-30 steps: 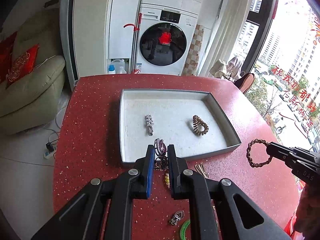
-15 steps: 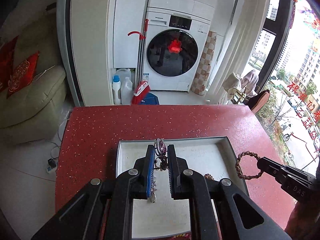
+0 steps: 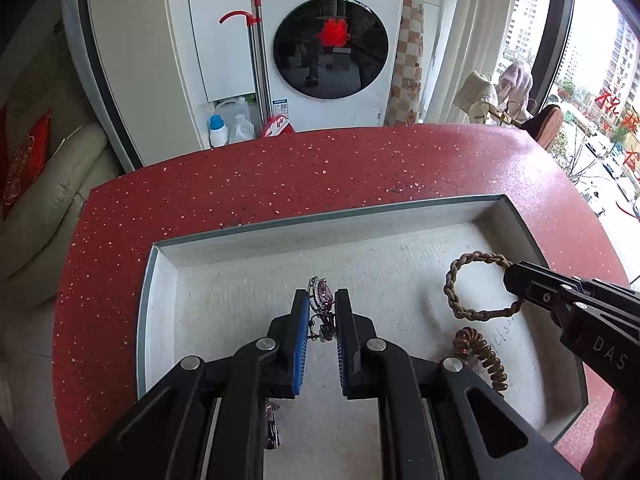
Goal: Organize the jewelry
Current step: 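Drop the silver charm in the tray with left tool while right drops the bracelet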
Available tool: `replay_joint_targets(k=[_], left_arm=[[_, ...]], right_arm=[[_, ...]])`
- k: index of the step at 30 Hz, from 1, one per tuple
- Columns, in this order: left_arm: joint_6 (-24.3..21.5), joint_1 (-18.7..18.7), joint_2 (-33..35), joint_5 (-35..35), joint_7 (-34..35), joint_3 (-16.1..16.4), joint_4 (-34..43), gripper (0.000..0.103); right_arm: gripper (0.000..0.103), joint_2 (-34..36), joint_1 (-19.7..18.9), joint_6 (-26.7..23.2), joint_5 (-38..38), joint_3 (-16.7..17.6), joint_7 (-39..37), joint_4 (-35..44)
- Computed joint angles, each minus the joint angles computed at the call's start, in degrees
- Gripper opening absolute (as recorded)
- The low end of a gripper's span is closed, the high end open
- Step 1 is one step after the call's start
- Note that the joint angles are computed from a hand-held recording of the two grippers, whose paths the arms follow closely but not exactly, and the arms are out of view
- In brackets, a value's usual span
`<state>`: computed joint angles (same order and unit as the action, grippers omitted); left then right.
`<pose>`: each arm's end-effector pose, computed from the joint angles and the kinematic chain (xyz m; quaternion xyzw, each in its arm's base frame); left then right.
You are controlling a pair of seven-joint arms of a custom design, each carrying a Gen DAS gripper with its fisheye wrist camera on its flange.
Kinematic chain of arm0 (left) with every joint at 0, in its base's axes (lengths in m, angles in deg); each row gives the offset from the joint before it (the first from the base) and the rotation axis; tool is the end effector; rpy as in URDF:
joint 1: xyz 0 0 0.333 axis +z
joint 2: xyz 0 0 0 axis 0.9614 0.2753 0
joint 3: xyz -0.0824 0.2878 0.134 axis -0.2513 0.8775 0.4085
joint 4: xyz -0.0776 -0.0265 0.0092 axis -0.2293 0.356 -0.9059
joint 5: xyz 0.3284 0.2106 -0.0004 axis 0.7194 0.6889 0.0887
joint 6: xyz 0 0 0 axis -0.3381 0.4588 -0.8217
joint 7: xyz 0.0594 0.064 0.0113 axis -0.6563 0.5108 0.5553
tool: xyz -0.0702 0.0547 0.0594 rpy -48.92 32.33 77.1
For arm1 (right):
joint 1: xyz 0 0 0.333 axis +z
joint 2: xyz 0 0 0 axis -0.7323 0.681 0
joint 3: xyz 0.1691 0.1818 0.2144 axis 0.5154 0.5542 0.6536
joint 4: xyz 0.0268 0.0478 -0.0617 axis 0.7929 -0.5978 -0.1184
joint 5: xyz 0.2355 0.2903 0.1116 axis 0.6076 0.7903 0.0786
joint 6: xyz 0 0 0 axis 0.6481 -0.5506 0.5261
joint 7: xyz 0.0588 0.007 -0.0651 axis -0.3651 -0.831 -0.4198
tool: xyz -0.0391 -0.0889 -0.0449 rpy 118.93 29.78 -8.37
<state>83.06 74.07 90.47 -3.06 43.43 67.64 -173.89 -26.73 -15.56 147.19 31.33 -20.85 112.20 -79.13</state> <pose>0.6468 -0.1670 0.3488 -0.5439 0.7858 -0.2432 0.1663 0.6044 0.2367 0.3378 -0.5835 0.7571 -0.1275 0.2649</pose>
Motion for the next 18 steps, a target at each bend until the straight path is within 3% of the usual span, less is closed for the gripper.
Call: replay_joint_targets(k=[3,11,14,16,18], left_arm=[[0.9,-4.14,0.39,4.31,-3.01,4.16,-0.37,0.031],[-1.83,-6.55,1.0,9.72,-7.55,6.6,1.01,0.031],[-2.67,-6.42,0.96,10.2,-8.63,6.5,1.38,0.031],[-2.29,-5.41,0.67,9.7,-8.32,5.59,0.95,0.031],[-1.63,-4.05,0.28,8.46,-7.64,4.36,0.38,0.032]], right_arm=[[0.007,0.75,-0.25,-0.27,0.55,0.44,-0.16,0.05],[0.01,1.14,-1.16,-0.91,1.48,1.81,-2.38,0.0],[0.024,0.49,-3.63,1.13,4.49,4.79,-5.12,-1.02],[0.044,-0.29,-1.86,2.46,4.57,3.12,-4.69,-1.98],[0.045,-1.17,0.06,4.02,4.09,1.04,-4.05,-3.04]])
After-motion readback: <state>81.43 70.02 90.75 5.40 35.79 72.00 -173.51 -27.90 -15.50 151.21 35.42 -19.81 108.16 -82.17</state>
